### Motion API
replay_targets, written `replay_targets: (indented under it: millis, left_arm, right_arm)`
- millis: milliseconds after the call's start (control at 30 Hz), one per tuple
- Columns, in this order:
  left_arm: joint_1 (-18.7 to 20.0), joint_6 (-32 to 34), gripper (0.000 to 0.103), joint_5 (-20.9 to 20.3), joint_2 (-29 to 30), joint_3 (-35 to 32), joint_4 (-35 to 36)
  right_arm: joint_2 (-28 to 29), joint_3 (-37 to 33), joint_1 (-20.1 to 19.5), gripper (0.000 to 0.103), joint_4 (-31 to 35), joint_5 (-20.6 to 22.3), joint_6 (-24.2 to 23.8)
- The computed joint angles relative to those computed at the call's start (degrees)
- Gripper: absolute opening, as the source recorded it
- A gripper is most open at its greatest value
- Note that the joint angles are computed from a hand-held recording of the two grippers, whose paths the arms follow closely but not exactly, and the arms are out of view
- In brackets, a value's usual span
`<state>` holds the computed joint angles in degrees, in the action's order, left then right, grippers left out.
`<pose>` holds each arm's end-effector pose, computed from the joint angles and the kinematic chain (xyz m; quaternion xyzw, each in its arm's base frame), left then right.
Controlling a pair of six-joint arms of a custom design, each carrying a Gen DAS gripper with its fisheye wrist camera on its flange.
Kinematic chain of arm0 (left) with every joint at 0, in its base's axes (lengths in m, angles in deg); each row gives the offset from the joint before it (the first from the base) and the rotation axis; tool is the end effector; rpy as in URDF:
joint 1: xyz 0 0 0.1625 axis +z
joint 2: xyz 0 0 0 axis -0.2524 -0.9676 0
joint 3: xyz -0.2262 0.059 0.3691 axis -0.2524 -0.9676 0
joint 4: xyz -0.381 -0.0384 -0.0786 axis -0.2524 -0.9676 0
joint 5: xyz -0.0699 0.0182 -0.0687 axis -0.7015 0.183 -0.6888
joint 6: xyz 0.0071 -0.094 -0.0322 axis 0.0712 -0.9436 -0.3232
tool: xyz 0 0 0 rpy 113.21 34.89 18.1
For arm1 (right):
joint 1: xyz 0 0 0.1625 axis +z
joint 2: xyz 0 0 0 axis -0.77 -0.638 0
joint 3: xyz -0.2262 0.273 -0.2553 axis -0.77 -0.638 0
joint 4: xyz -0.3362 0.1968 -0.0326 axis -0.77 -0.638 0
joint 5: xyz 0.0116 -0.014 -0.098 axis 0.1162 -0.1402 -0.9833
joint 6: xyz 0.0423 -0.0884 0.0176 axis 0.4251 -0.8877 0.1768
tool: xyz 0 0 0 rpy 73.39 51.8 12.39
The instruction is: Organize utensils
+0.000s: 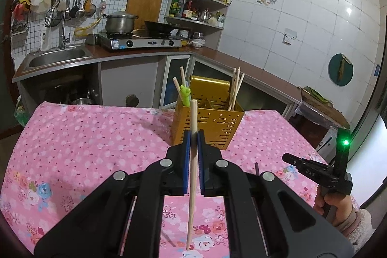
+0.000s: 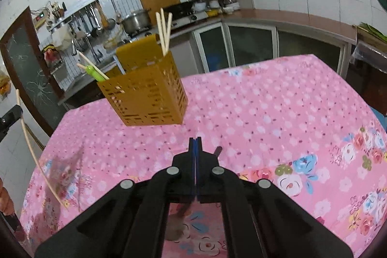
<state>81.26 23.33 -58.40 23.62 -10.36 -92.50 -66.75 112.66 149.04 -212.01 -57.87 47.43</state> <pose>-0.1994 -0.8205 0.2257 0.4105 0.8578 -0.3036 0.0587 0.1709 -0.6943 0.1631 -0.0873 -0.8005 0.5039 0.3125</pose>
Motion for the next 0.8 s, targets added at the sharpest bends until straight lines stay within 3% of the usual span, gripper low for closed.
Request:
replay_targets:
  millis: [133,300,500,533,633,800]
  left_arm:
    - [0.17,-0.28,0.004,1.34,1.45,-2.47,1.59]
    - [0.57,-1.41,0.004,2.52,3.96,-7.49,5.41]
    - [0.71,-1.08,0.004,3.51,5.50,-10.35,7.39]
    - [0.71,-0.87,0.004,3.66,5.68,-10.61,7.51]
    - [0.67,-0.34,0.004,4.27,6.10,-11.08,7.44]
    - [0.89,-0.72,0.004,4.16,7.14,-13.31,8.73]
  right_arm:
    - [0.83,-2.36,-0.44,0.000,5.76,-2.24,1.90]
    - [1.98,-4.71,-0.75,0.002,8.34,-4.03,2.19]
    - [2.00,-6.64,-1.36,0.003,15.69,-4.96,6.77]
    - [2.08,-7.12,-1.50,0.005,17.40,-5.05,7.66]
    - [3.23,-9.30,-1.56,0.044,20.55,-6.72,8.72]
    - [3.82,-13.18,-2.30,0.040,31.85,-8.46,15.11]
